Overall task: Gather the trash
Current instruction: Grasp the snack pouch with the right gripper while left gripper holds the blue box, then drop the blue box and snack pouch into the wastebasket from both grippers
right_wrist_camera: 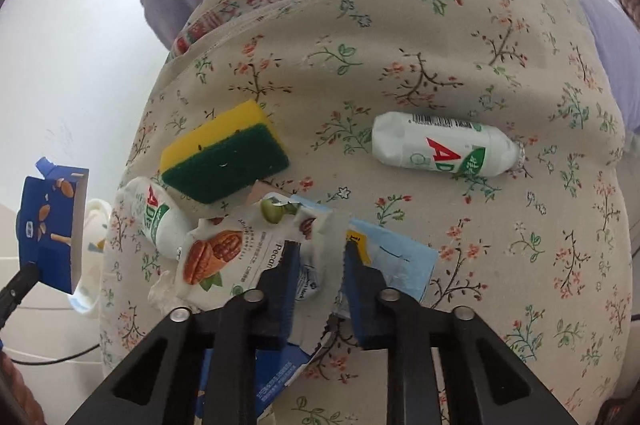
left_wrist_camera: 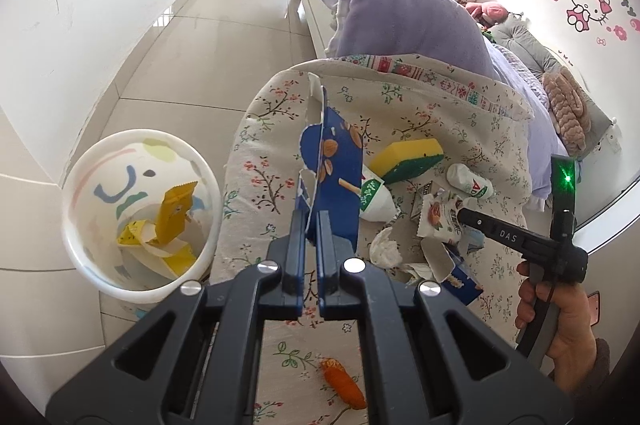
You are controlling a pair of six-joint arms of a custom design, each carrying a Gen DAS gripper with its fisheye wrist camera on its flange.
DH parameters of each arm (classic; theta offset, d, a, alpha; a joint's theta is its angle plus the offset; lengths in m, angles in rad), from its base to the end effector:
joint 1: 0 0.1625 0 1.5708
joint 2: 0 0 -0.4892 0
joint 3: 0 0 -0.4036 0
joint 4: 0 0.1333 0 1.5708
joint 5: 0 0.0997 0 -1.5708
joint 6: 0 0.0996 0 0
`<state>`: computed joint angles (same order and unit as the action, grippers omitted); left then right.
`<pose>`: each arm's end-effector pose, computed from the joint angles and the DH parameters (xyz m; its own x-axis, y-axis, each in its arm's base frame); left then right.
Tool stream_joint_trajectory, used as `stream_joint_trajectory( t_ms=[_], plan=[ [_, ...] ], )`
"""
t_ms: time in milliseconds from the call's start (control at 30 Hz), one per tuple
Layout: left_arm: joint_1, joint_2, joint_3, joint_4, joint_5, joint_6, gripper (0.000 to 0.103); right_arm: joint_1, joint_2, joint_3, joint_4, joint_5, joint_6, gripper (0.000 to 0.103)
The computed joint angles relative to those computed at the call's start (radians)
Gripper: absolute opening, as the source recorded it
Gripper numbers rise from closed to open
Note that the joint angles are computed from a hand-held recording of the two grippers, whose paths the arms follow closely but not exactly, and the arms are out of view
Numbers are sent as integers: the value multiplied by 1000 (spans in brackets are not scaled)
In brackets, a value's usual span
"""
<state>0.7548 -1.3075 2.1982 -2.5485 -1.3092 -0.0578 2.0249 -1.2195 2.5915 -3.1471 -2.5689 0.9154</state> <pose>-0.2471 -0.4508 0.2339 -0.7190 0.6477 -0.2522 0.6853 0.7212 -0.1016 0.2010 -0.2987 0.1935 -0.6829 0.6462 0.3407 0.1836 0.6033 -0.7761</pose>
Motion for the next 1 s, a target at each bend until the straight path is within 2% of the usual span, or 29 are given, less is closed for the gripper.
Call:
stream_joint_trajectory(
  t_ms=[167,467,633,800,1000],
  plan=[
    [6,-6,-4,-4,0,-1,6,32,6,-8,-47,-7,-35,8],
    [15,-16,-5,-14,22,3,6,138,-6,-42,-43,-70,-39,7],
    [26,-26,-9,-17,38,0,6,175,7,-60,-91,-84,-87,7],
    [47,-39,-17,-20,64,7,6,198,37,-90,-112,-75,-120,7],
    [82,-50,-33,-5,102,6,6,189,103,-138,-183,-38,-198,7]
  ],
)
